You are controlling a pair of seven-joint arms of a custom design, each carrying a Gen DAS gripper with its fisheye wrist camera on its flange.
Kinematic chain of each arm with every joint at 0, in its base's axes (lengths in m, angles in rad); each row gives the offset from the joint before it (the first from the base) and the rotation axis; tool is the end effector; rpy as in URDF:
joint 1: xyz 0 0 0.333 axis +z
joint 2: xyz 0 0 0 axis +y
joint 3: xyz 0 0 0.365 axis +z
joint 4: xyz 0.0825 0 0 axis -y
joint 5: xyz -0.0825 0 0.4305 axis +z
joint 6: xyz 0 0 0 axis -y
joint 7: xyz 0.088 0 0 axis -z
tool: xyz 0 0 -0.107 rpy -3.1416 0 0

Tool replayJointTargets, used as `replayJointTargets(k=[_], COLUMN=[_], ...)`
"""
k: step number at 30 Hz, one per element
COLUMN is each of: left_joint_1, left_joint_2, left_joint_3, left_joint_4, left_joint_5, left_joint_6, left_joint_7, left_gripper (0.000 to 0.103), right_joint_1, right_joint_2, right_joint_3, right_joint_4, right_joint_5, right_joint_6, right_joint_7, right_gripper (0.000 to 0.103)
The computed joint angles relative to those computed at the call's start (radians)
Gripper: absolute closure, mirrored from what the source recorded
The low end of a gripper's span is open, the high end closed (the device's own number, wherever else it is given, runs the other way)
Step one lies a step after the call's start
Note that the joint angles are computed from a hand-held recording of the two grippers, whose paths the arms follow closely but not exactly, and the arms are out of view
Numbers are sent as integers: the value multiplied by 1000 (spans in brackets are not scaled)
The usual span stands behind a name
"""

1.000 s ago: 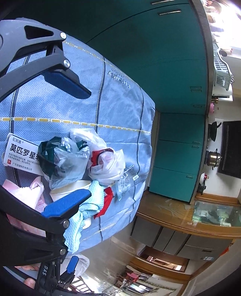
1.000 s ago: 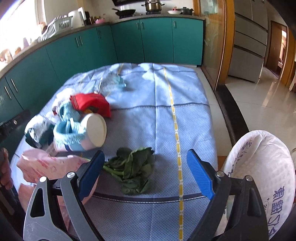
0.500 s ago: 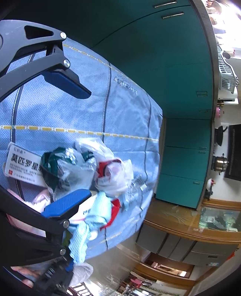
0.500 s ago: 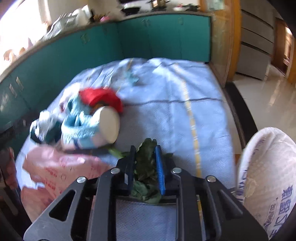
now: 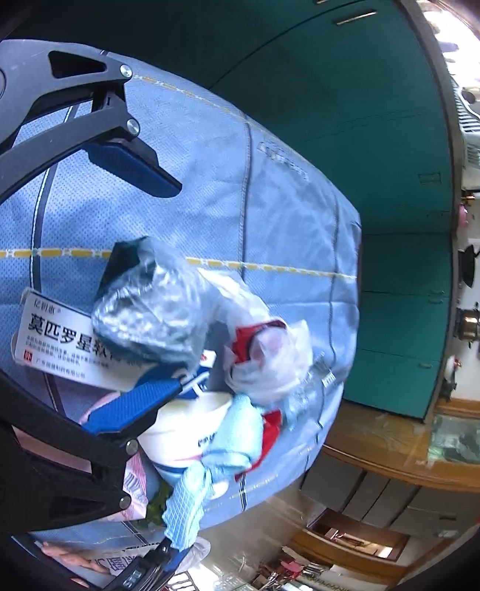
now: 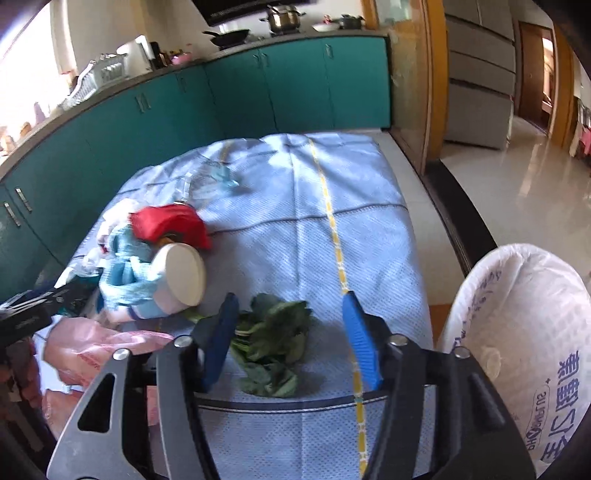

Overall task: Collect trash
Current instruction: 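Grasp the foil-wrapped bundle with the left tool while the right tool grasps the pink plastic bag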

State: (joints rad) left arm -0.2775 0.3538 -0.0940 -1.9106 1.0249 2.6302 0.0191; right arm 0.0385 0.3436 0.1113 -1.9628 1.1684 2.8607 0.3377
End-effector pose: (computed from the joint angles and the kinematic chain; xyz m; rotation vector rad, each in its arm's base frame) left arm 0.6471 -0.2692 0.3592 -2.0903 1.4355 -0.5789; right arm 0.6842 0.0470 0.3512 -1.9338 1.4157 -0.3641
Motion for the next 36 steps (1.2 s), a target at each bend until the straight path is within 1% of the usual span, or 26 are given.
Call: replayJointTargets(k=[1,2,3,5,7,10,13,16,18,19,20,22,23,25,27,30,32,34,36], left_joint_1=[5,15,18,14,5,-11,-6,0,0,0,0,2,3,4,3,2,5,2,-1], left_joint_2=[1,5,7,9,6,-1,-6,-2,-2,-2,-2,-2,-2,-4,-7,-14,-16,-17,-17], left_joint_3=[-3,-12,-14,-10,-1,13,8,2,1,1,1,0,0,-1,1,4,3,3,4], left_joint_4=[-1,0,-1,-1,-2,-1,-4,0,2,2,1,1,0,-3,-6,-14,-16,-15,-12], left_joint_5=[-11,-37,-51,-53,-40,1,8,2,3,4,4,2,1,-3,0,12,15,23,35], left_joint_6=[2,8,11,16,14,-13,-16,-20,-19,-19,-19,-17,-17,-17,-16,-21,-18,-28,-41], left_joint_7=[12,44,58,60,47,0,-16,-9,-8,-8,-9,-8,-7,-5,-12,-24,-33,-39,-48], left_gripper=[32,39,41,44,45,46,46,46,46,46,46,46,46,45,45,45,45,45,45], right_joint_1=[-14,-24,-39,-38,-29,-8,8,20,34,38,39,43,46,60,57,25,16,20,37], right_joint_2=[-7,-16,-31,-50,-71,-95,-106,-114,-115,-113,-114,-111,-112,-109,-113,-155,-187,-213,-233], right_joint_3=[12,19,27,16,-3,-23,-37,-44,-46,-47,-49,-50,-50,-46,-47,-54,-66,-78,-81], right_joint_4=[-1,-5,-11,-22,-38,-63,-79,-89,-95,-94,-94,-90,-93,-99,-101,-118,-138,-161,-192], right_joint_5=[26,51,88,105,65,27,-13,-27,-35,-37,-38,-43,-43,-41,-32,17,22,-16,-65], right_joint_6=[-25,-49,-94,-165,-255,-320,-379,-412,-403,-398,-404,-416,-404,-350,-342,-416,-472,-520,-523], right_joint_7=[-35,-67,-118,-163,-186,-234,-268,-296,-298,-300,-301,-297,-300,-308,-308,-370,-410,-421,-425], right_gripper=[41,38,35,33,32,32,32,32,26,26,25,19,15,14,14,14,14,14,14])
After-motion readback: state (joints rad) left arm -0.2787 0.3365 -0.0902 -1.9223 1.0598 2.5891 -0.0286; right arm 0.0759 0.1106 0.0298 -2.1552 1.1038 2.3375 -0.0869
